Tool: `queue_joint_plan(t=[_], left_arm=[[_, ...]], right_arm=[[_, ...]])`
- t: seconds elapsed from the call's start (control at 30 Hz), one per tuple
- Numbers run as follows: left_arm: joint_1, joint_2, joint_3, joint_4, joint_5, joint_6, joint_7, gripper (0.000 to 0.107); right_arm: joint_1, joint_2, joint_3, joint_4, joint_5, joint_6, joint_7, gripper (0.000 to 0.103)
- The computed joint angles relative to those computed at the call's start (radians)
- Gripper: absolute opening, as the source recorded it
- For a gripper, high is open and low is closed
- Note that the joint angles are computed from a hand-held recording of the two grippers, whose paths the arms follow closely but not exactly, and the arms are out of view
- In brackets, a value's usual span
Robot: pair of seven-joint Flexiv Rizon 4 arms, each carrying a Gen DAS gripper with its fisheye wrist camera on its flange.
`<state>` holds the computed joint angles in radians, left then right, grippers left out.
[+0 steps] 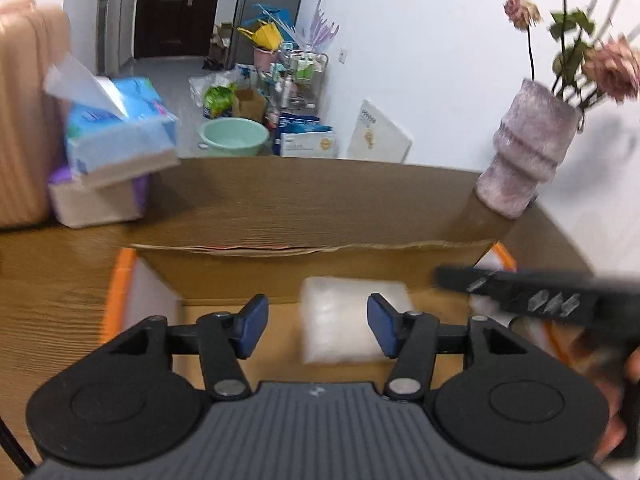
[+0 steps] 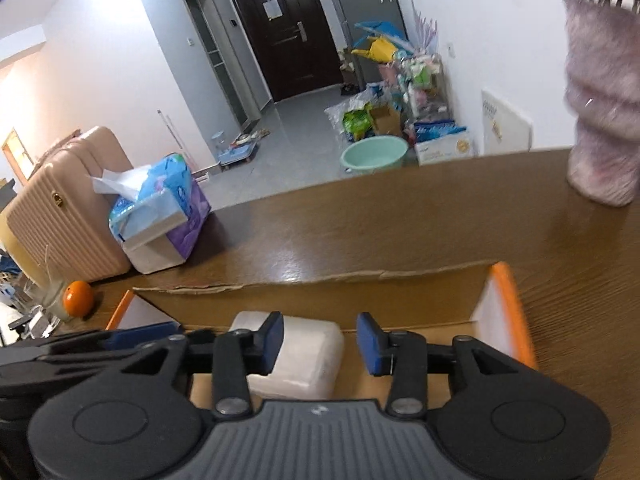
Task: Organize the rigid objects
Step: 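Carry the white box into the cardboard box and open both grippers, then move both tools back over the remaining items on the table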
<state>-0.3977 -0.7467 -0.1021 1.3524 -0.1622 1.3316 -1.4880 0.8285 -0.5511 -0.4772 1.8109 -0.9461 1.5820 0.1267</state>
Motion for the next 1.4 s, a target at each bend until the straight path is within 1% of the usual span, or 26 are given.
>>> queue_joint_plan(t=[0.03, 0.1, 0.13, 0.2, 0.23, 0.27, 0.33, 0.37, 0.4, 0.53, 0.57, 0.63, 0.67, 0.73, 0.77, 0.8, 0.83, 0.93, 1.03, 1.1, 1.13, 1.23, 1.3, 1.33, 1.37, 1.4], left_arm=[[-0.016, 0.023, 0.033, 0.019, 0.022, 0.002, -0.011, 0.061], [-0.035, 0.072, 0.075, 0.071, 0.06, 0.026, -0.031, 0.068], [-0.04, 0.099, 0.087, 0.099, 0.079, 0.032, -0.033, 0.07], [-0.039, 0.16, 0.1, 0.159, 0.116, 0.035, -0.02, 0.075], [-0.041, 0.188, 0.11, 0.187, 0.135, 0.041, -0.019, 0.078], [-0.05, 0.222, 0.128, 0.22, 0.156, 0.049, -0.03, 0.083], [-0.043, 0.284, 0.131, 0.294, 0.18, 0.091, -0.041, 0.092], [-0.042, 0.312, 0.134, 0.331, 0.188, 0.12, -0.054, 0.099], [-0.041, 0.335, 0.138, 0.365, 0.196, 0.151, -0.068, 0.101], [-0.071, 0.409, 0.188, 0.477, 0.248, 0.259, -0.128, 0.103], [-0.106, 0.421, 0.232, 0.497, 0.273, 0.286, -0.159, 0.103], [-0.148, 0.44, 0.286, 0.531, 0.303, 0.33, -0.194, 0.103], [-0.174, 0.445, 0.318, 0.544, 0.315, 0.35, -0.211, 0.103], [-0.231, 0.455, 0.382, 0.586, 0.325, 0.425, -0.24, 0.103], [-0.257, 0.453, 0.412, 0.603, 0.317, 0.465, -0.246, 0.103], [-0.303, 0.451, 0.46, 0.629, 0.302, 0.516, -0.254, 0.103], [-0.326, 0.451, 0.483, 0.656, 0.286, 0.566, -0.256, 0.103], [-0.373, 0.46, 0.514, 0.744, 0.225, 0.692, -0.24, 0.103], [-0.458, 0.458, 0.559, 0.841, 0.108, 0.825, -0.172, 0.103], [-0.495, 0.465, 0.564, 0.908, 0.043, 0.91, -0.136, 0.103], [-0.502, 0.476, 0.561, 0.94, 0.029, 0.933, -0.12, 0.103], [-0.497, 0.53, 0.536, 1.041, 0.036, 0.983, -0.093, 0.103], [-0.543, 0.558, 0.529, 1.12, -0.052, 1.031, 0.001, 0.103], [-0.585, 0.568, 0.521, 1.166, -0.14, 1.067, 0.073, 0.103], [-0.608, 0.573, 0.508, 1.207, -0.197, 1.11, 0.112, 0.103], [-0.61, 0.57, 0.498, 1.246, -0.203, 1.168, 0.115, 0.103]], right_arm=[[0.024, 0.034, -0.019, 0.025, -0.023, -0.03, -0.003, 0.041], [0.034, 0.095, -0.007, 0.059, -0.076, -0.106, -0.012, 0.052], [0.032, 0.129, 0.011, 0.078, -0.095, -0.145, -0.025, 0.055], [0.013, 0.192, 0.069, 0.12, -0.095, -0.195, -0.073, 0.069], [0.003, 0.22, 0.1, 0.138, -0.085, -0.219, -0.1, 0.071], [-0.002, 0.246, 0.122, 0.156, -0.088, -0.248, -0.11, 0.074], [-0.001, 0.298, 0.163, 0.188, -0.103, -0.33, -0.122, 0.078], [0.004, 0.327, 0.179, 0.207, -0.128, -0.376, -0.11, 0.081], [0.005, 0.349, 0.192, 0.225, -0.162, -0.408, -0.085, 0.084], [-0.014, 0.43, 0.253, 0.302, -0.313, -0.46, 0.061, 0.085], [-0.024, 0.443, 0.267, 0.317, -0.362, -0.462, 0.111, 0.086], [-0.037, 0.463, 0.303, 0.339, -0.423, -0.487, 0.184, 0.088], [-0.041, 0.47, 0.322, 0.346, -0.437, -0.508, 0.204, 0.088], [-0.05, 0.478, 0.36, 0.353, -0.486, -0.544, 0.251, 0.088], [-0.054, 0.483, 0.378, 0.356, -0.524, -0.567, 0.285, 0.088], [-0.058, 0.485, 0.397, 0.357, -0.553, -0.591, 0.312, 0.088], [-0.062, 0.489, 0.416, 0.36, -0.58, -0.617, 0.337, 0.088], [-0.064, 0.499, 0.483, 0.373, -0.632, -0.713, 0.392, 0.088], [-0.065, 0.502, 0.552, 0.39, -0.672, -0.807, 0.453, 0.088], [-0.064, 0.5, 0.601, 0.4, -0.675, -0.869, 0.486, 0.088], [-0.061, 0.501, 0.627, 0.408, -0.686, -0.901, 0.507, 0.088], [-0.043, 0.493, 0.713, 0.419, -0.67, -1.021, 0.533, 0.09], [-0.032, 0.487, 0.769, 0.427, -0.664, -1.092, 0.542, 0.093], [-0.022, 0.483, 0.801, 0.429, -0.653, -1.13, 0.54, 0.094], [-0.009, 0.476, 0.828, 0.431, -0.644, -1.172, 0.549, 0.095], [0.01, 0.467, 0.851, 0.431, -0.63, -1.215, 0.56, 0.095]])
